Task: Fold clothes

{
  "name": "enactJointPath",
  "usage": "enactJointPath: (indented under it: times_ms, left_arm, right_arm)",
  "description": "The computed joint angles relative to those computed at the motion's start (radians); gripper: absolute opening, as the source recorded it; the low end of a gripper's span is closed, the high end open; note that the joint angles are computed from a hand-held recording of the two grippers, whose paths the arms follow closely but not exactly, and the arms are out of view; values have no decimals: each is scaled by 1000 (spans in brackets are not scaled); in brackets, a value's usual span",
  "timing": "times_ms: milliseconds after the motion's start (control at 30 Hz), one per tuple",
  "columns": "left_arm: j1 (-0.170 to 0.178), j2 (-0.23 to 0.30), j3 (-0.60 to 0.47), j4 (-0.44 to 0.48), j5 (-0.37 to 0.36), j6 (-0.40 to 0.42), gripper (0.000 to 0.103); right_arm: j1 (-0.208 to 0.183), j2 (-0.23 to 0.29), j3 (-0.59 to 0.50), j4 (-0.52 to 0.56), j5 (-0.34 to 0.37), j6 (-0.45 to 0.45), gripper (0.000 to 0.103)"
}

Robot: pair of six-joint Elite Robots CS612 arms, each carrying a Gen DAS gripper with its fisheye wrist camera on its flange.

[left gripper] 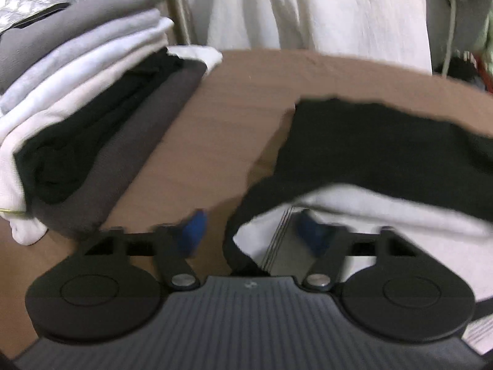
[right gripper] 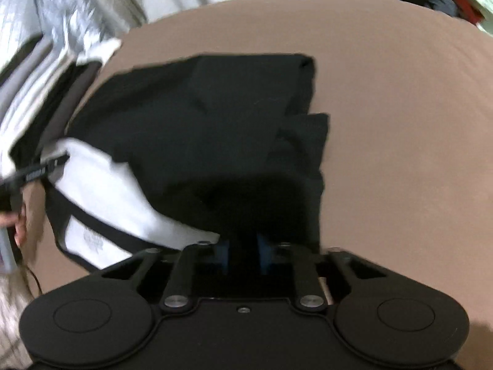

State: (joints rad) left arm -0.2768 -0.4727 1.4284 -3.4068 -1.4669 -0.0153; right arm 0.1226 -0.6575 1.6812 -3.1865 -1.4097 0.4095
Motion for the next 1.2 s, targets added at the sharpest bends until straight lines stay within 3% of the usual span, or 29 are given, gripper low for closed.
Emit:
enactJointPath:
  times_ms: [33,133,200,267,333,400,467,533,600,667,700,733,767,933,1033,1200]
  left_arm:
    - [5,-7,5,-20,-12,-4,3]
    - [28,-40,38,-84,-91,-29,3]
    - [39,-62,78,-129,-141,-44,3]
    - [40,-78,114,-132,-144,-34,3]
    - [33,-92,127,-6,-112,-25,4]
    - [27,-92,109,166,-71,-25,4]
    - [27,-90,100,188,-74,-20,4]
    - [29,-90,101,153,-89,-20,4]
    - [34,-92,108,103,-114,-41,4]
    - [39,-93,106,110,-121,-71,5]
    - [40,-94,106,129,-116,-78,5]
    - [41,-95,106,145,-117,-84,5]
    - [43,-95,102,163,-123,-93,5]
    - [40,-97,103,178,-104,-92,9]
    - [36,-99,108,179,-91,-78,9]
    - [29,-101,119,154,-72,-39,6]
  right_arm:
    - [0,-6,13,-33,-15,10,4]
    - [19,-52,68,-132,-126,34,2]
    - [31,-87,117,-231,-175,97,2]
    - [49,-107,139,-222,-257,110,2]
    - [68,-115,143,-144,-350,97,2]
    - [69,-103,130,-25,-395,93,2]
    - [69,-92,121,40,-420,90,2]
    - [75,-90,122,-10,-432,42,2]
    - [73,-94,128,-41,-396,8,3]
    - [63,-101,141,-70,-317,-29,13]
    - [59,-100,145,-86,-276,-38,22]
    - [57,-95,144,-98,-233,-34,50]
    - [54,-90,143,-110,-198,-22,64]
    - [38,-69,126,-76,-150,147,64]
    - [34,-62,141,-143,-138,164,64]
    - [4,-51,152,-201,-27,277,64]
